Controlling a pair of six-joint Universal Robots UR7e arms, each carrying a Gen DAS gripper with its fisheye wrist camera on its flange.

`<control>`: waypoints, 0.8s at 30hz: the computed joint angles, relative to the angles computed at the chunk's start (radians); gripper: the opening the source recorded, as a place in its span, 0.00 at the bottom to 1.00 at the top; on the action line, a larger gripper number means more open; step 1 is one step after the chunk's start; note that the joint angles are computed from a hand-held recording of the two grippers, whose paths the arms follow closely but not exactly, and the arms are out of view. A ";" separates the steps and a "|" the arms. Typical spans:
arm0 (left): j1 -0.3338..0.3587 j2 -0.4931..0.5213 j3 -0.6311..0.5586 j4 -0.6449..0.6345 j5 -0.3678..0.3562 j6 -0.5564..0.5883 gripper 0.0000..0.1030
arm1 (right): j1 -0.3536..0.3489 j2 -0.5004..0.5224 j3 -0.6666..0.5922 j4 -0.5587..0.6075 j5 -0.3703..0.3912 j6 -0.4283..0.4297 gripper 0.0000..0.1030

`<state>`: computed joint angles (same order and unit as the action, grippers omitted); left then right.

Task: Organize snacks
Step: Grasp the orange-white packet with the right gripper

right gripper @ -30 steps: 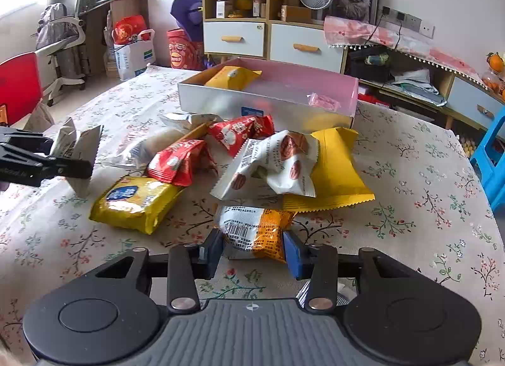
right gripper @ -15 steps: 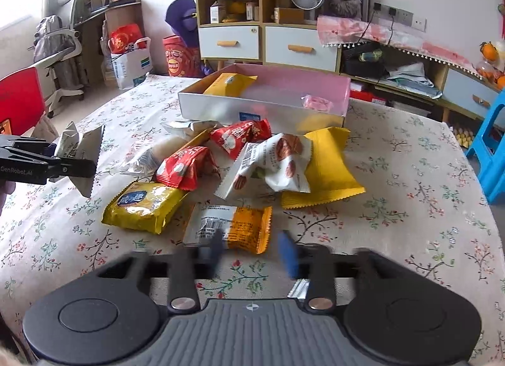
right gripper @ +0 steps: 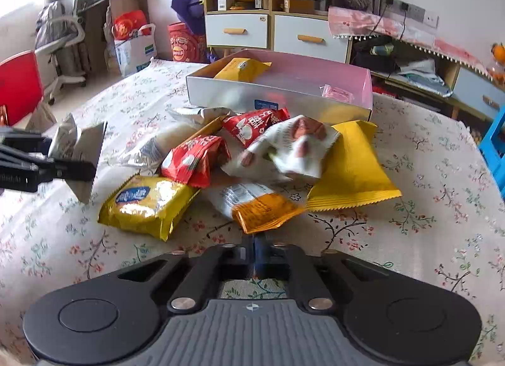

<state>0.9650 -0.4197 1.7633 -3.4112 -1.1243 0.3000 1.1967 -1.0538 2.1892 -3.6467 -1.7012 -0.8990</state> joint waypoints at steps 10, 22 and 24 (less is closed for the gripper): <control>-0.008 0.001 -0.004 0.011 -0.010 0.001 0.53 | -0.013 -0.037 0.027 0.033 0.026 0.043 0.37; -0.017 0.006 -0.015 0.071 -0.041 0.014 0.53 | 0.035 0.057 -0.056 -0.030 -0.039 -0.061 0.41; -0.018 0.007 -0.013 0.079 -0.044 0.020 0.53 | 0.037 0.057 -0.058 -0.022 -0.028 -0.078 0.26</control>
